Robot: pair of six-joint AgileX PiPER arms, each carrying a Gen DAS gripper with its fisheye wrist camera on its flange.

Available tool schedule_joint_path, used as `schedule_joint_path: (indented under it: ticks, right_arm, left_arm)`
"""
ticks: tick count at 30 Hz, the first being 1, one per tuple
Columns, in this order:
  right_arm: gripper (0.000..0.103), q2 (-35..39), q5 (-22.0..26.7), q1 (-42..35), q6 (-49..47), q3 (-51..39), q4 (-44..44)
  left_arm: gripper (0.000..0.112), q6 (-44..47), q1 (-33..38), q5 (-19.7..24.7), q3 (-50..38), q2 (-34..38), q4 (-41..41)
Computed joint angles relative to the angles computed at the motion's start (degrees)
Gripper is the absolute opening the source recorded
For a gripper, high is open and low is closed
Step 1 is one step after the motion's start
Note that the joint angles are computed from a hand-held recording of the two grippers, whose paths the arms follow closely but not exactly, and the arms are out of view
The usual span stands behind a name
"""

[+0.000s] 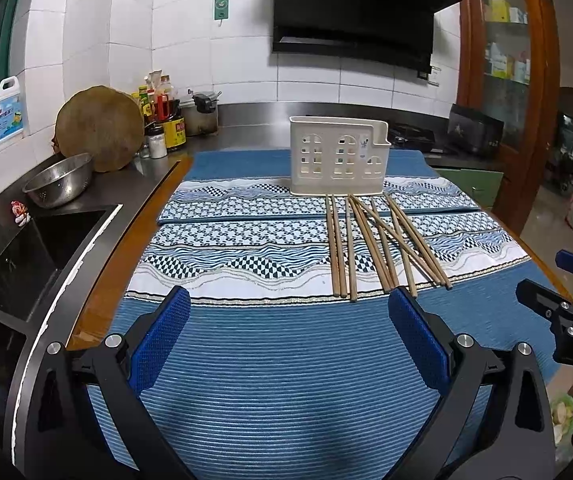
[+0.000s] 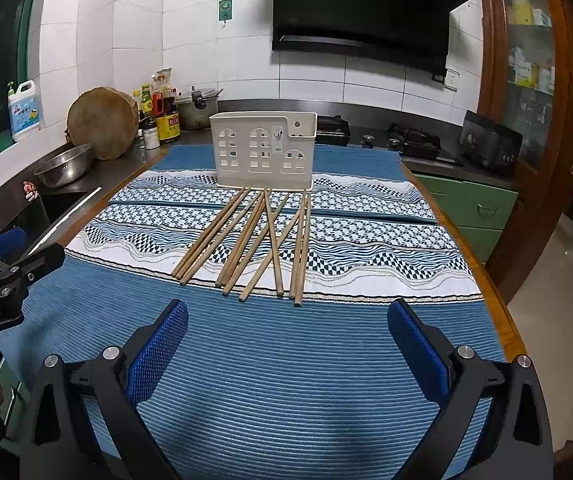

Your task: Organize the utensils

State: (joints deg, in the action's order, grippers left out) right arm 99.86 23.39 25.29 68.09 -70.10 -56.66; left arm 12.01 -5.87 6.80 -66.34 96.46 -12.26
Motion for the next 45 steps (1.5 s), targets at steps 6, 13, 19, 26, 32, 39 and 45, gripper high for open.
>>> schedule_joint_path:
  ticks: [6, 13, 19, 26, 32, 39, 45]
  right_arm:
    - [0.097, 0.1, -0.3, -0.4, -0.9, -0.3, 0.7]
    - [0.097, 0.4, -1.0, -1.6, -2.7, -0.4, 2.4]
    - [0.097, 1.2, -0.7, -1.8, -4.1, -1.4, 3.8]
    - [0.097, 2.2, -1.0, -2.3, -5.0, -2.3, 4.6]
    - [0.097, 3.3, -1.4, -3.4, -8.0, -3.7, 7.2]
    - [0.096, 4.9, -1.6, -4.8, -11.7, -5.6, 10.3]
    - [0.096, 7.3, -2.3, -6.3, -17.2, -7.9, 15.5]
  left_arm:
    - [0.098, 0.2, 0.2, 0.1, -0.5, 0.3, 0.1]
    - [0.098, 8.3, 0.2, 0.9, -1.2, 0.7, -8.1]
    - [0.098, 13.4, 0.5, 1.4, -2.0, 1.8, -13.5]
    - [0.098, 12.4, 0.6, 1.2, -3.0, 2.8, -12.3]
    - [0.098, -2.8, -0.5, 0.0, -4.1, 3.7, 3.5]
    - [0.098, -4.2, -0.7, 1.0, -7.3, 6.3, 5.0]
    - [0.097, -7.7, -0.8, 2.1, -11.2, 9.8, 9.1]
